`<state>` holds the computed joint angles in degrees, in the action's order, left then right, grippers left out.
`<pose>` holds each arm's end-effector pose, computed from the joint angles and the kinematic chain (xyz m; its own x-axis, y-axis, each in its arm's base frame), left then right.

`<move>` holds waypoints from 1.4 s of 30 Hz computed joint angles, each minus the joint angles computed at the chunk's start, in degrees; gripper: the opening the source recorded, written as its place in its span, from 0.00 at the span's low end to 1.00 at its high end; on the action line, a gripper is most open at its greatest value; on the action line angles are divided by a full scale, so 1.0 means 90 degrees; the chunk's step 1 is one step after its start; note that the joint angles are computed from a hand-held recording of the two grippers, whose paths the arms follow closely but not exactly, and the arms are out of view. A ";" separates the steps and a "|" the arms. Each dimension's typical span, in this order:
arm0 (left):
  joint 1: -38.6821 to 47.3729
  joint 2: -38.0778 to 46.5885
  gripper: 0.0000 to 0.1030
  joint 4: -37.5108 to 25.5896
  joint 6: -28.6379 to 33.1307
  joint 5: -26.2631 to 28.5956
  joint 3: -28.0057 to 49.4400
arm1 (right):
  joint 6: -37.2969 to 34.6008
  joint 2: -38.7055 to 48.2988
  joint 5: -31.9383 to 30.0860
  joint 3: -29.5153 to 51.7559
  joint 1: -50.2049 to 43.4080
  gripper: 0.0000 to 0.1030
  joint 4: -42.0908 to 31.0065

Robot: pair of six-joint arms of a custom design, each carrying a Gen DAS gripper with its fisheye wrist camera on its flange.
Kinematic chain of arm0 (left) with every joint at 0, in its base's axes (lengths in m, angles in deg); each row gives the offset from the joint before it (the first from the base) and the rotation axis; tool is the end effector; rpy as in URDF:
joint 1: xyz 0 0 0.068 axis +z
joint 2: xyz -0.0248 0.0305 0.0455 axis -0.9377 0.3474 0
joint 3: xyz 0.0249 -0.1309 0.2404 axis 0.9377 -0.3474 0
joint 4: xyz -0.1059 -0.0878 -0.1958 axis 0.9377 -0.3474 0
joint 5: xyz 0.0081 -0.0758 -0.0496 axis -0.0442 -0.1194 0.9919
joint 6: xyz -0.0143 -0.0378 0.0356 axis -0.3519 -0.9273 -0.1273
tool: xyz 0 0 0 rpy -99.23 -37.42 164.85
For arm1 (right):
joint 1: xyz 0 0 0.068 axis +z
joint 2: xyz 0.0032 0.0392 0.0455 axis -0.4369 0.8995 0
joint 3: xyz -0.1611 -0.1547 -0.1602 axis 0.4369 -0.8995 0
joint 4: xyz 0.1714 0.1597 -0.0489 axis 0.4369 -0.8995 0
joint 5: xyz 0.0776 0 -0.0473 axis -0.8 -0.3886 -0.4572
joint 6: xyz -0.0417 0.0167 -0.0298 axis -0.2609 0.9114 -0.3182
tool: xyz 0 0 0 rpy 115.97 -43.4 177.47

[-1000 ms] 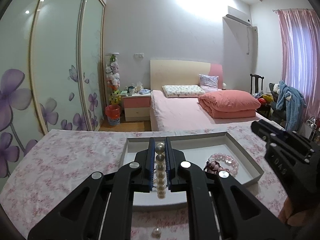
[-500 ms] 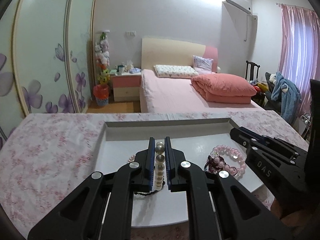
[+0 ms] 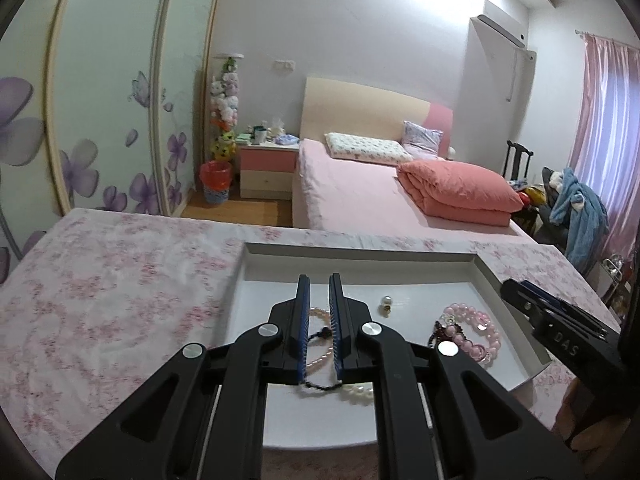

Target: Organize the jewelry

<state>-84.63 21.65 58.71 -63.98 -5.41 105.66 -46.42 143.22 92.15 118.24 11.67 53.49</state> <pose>0.2712 -0.0688 0.1855 -0.5073 -0.0733 -0.8586 0.0698 0.9896 -0.1257 0.2976 0.2114 0.1700 -0.5377 0.1464 -0.8303 -0.0506 0.9774 0.2052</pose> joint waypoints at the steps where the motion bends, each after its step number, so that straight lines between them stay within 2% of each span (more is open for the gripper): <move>1: 0.0026 -0.0077 0.10 -0.0005 0.0013 -0.0018 -0.0056 | 0.0011 -0.0083 0.0059 -0.0092 0.0060 0.31 0.0000; 9: 0.0180 -0.1066 0.11 -0.0217 0.0093 -0.0185 -0.0784 | 0.0165 -0.0767 0.0312 -0.0801 0.0490 0.31 -0.0224; 15: 0.0464 -0.2015 0.13 -0.0536 0.0211 -0.0073 -0.1500 | 0.0379 -0.1302 0.0104 -0.1477 0.0978 0.31 -0.0552; 20: 0.0919 -0.2840 0.27 -0.0582 0.0447 -0.0117 -0.2159 | 0.0659 -0.1545 -0.0197 -0.1921 0.1532 0.31 -0.0849; 22: 0.1123 -0.3005 0.29 -0.0567 0.0535 -0.0066 -0.2333 | 0.0749 -0.1578 -0.0308 -0.2073 0.1752 0.31 -0.0899; 24: 0.1347 -0.3024 0.29 -0.0556 0.0576 0.0075 -0.2454 | 0.0878 -0.1539 -0.0409 -0.2166 0.1941 0.40 -0.0917; 28: 0.1505 -0.2930 0.29 -0.0544 0.0553 0.0204 -0.2518 | 0.0938 -0.1321 -0.0343 -0.2002 0.2191 0.44 -0.1051; 30: 0.1499 -0.2984 0.29 -0.0574 0.0536 0.0233 -0.2541 | 0.0901 -0.1215 -0.0343 -0.1834 0.2293 0.59 -0.1135; 33: 0.1516 -0.3112 0.30 -0.0597 0.0573 0.0249 -0.2598 | 0.0638 -0.0941 -0.0060 -0.1481 0.2517 0.75 -0.1382; 36: 0.1578 -0.3125 0.30 -0.0606 0.0589 0.0309 -0.2616 | 0.0423 -0.0637 -0.0048 -0.1099 0.2529 0.78 -0.1647; 42: 0.1524 -0.3155 0.31 -0.0678 0.0569 0.0289 -0.2603 | 0.0376 -0.0339 -0.0145 -0.0793 0.2445 0.77 -0.1995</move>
<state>-70.92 -6.74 52.61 -58.86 -2.82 82.23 -43.04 140.17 90.85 111.11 33.67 35.54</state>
